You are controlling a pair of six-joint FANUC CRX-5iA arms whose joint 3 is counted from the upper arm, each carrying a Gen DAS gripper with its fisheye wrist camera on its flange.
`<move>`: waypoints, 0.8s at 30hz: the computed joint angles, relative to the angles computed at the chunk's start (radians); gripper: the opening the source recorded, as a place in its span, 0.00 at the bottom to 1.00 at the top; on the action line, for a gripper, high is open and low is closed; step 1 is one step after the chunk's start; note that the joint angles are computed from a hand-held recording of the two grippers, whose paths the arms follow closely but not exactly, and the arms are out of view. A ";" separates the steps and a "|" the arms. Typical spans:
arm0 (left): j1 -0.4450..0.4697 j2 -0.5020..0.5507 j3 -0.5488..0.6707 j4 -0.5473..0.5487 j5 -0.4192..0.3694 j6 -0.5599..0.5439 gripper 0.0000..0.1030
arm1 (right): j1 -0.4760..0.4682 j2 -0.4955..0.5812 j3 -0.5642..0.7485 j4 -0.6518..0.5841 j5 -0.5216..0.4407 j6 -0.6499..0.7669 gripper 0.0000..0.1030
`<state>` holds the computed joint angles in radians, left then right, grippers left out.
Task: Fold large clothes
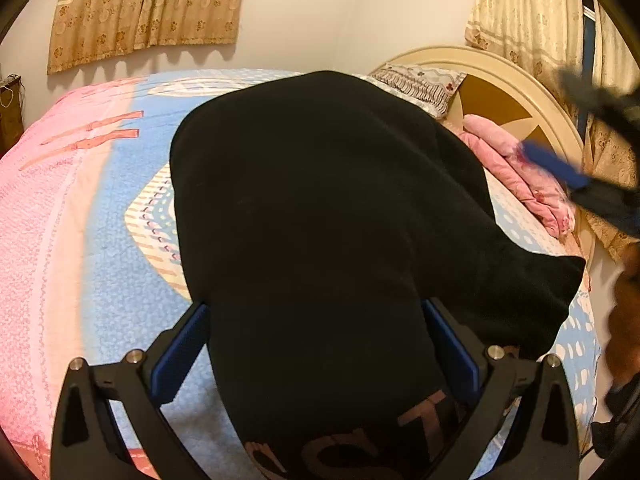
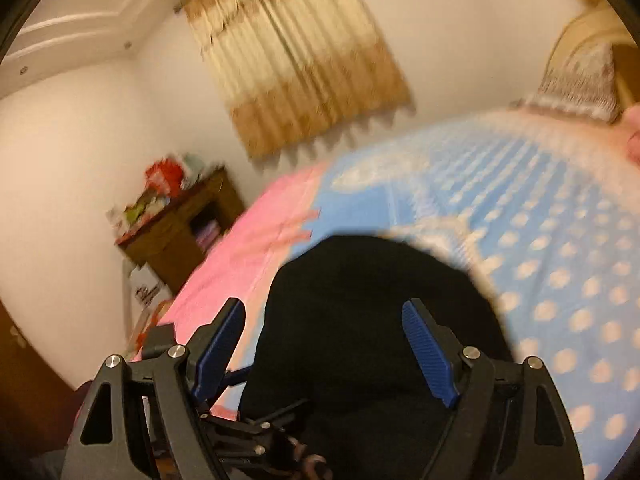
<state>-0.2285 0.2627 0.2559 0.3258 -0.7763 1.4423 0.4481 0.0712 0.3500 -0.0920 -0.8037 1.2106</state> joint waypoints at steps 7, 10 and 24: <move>0.011 -0.133 -0.131 -0.027 0.182 -0.012 1.00 | -0.073 0.102 0.017 -0.096 -0.067 0.056 0.77; 0.013 -0.076 -0.068 -0.034 0.086 -0.016 1.00 | -0.107 0.102 0.017 -0.169 -0.069 0.125 0.77; 0.008 0.018 -0.027 0.071 0.058 -0.017 1.00 | -0.211 0.079 -0.072 -0.415 0.054 0.354 0.76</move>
